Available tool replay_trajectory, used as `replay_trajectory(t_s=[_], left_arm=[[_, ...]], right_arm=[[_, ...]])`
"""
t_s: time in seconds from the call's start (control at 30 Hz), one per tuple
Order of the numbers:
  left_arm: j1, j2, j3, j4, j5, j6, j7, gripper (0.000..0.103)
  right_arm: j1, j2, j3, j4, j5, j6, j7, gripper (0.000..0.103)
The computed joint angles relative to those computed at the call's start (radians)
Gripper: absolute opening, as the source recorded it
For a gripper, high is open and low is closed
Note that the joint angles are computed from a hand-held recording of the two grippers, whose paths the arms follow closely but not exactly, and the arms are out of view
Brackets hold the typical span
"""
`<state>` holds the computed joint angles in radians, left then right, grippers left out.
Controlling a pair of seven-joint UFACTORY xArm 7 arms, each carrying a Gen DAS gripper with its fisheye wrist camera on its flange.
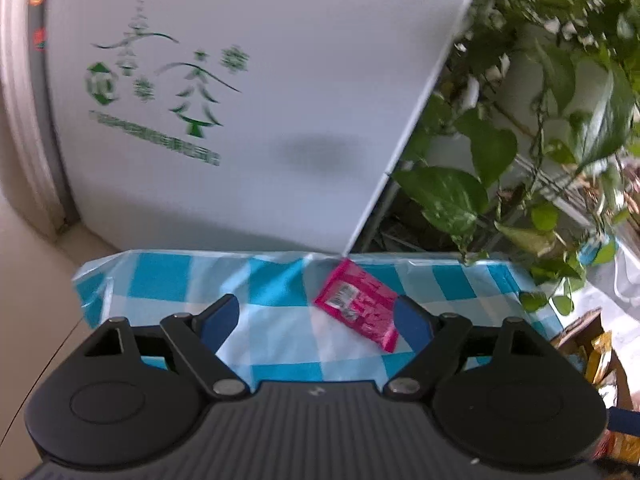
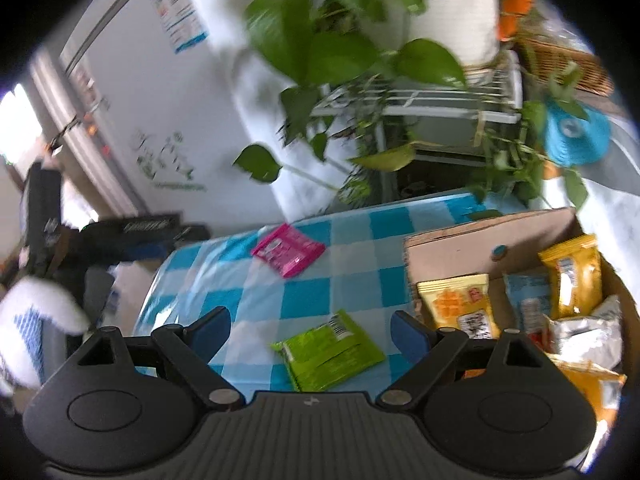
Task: Organize snacks
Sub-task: 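Move the left tool to the pink bag while the right tool moves to the green bag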
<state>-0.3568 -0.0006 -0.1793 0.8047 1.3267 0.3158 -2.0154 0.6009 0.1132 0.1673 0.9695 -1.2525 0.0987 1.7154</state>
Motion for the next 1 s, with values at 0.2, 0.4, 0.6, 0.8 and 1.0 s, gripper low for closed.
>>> replay_trajectory(t_s=[0.2, 0.4, 0.6, 0.8, 1.0], left_arm=[[-0.025, 0.124, 0.027, 0.094, 0.029, -0.012, 0.02, 0.084], [-0.072, 0.238, 0.08, 0.194, -0.006, -0.002, 0.026, 0.084], [-0.129, 0.345, 0.138, 0.298, -0.052, 0.016, 0.046, 0.084], [-0.172, 0.431, 0.171, 0.379, -0.18, 0.08, 0.143, 0.086], [-0.22, 0.446, 0.218, 0.383, -0.157, 0.106, 0.165, 0.093]], right_arm=[[0.028, 0.092, 0.014, 0.053, 0.17, 0.004, -0.254, 0.092], [0.085, 0.169, -0.015, 0.111, 0.289, 0.031, -0.37, 0.091], [0.178, 0.215, -0.111, 0.147, 0.306, 0.048, -0.376, 0.09], [0.211, 0.248, -0.15, 0.163, 0.374, 0.065, -0.4, 0.089], [0.235, 0.292, -0.171, 0.203, 0.403, 0.098, -0.424, 0.085]])
